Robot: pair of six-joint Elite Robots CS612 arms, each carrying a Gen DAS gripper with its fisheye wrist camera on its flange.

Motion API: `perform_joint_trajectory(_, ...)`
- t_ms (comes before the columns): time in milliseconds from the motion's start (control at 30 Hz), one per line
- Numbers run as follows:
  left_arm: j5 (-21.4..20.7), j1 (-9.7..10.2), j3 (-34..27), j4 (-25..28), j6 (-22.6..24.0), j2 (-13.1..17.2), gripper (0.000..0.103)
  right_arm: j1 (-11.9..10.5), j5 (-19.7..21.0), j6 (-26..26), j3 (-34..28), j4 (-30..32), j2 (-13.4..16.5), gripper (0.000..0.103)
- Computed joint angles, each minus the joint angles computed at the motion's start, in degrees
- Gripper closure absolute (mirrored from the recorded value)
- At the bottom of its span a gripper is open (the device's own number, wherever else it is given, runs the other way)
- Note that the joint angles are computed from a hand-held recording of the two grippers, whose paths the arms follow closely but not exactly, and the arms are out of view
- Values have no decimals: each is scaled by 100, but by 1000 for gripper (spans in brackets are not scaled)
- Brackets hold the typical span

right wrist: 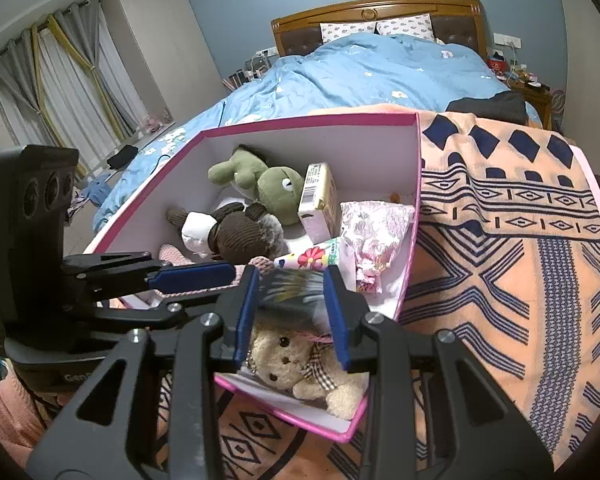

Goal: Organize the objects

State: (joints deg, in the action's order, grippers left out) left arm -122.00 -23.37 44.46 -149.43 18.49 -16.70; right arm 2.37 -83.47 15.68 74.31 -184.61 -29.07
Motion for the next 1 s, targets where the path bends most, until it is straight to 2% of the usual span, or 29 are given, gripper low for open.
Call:
perform_joint_trajectory(33,28,4,9,-5,-12,-3,66,6,-47,16,6,-43,3,65)
perform_joint_trajectory(133,24,35,131,-220,-83,-40,52,19,-119,30,93,-230,-16,58)
perform_joint_trajectory(167,35,44,185,-349,-105,-54,44,24,-148,28,144,-339,-30,55)
perform_joint_trajectory(200,38,58,280,-551,-138,-82,35,28,-163,37,200,-443,-49,54)
perform_joint_trajectory(300,-97,123,641,-1208,-193,-212,16,62,-183,-13,403,-793,-125,48)
perform_joint_trajectory(367,-154,167,961,-1756,-217,-330,9,116,-282,-114,555,-1088,-177,34)
perform_joint_trajectory(400,-117,184,1115,-2025,-241,-388,0,153,-340,-177,656,-1288,-206,31)
perform_joint_trajectory(467,-12,222,1428,-2658,-373,-488,0,207,-393,-244,793,-1561,-242,17)
perform_joint_trajectory(533,210,244,1673,-3118,-518,-570,0,303,-622,-289,935,-1840,-276,9)
perform_joint_trajectory(633,328,293,1909,-3381,-663,-642,0,441,-929,-384,1076,-2257,-257,0)
perform_joint_trajectory(800,776,301,2300,-3625,-740,-767,0,625,-1167,-470,1143,-2239,-177,0)
perform_joint_trajectory(900,853,324,2506,-3730,-739,-823,0,666,-1103,-457,1145,-2147,-133,0)
perform_joint_trajectory(1000,998,323,2644,-3681,-706,-860,0,727,-1209,-547,1117,-2032,-99,0)
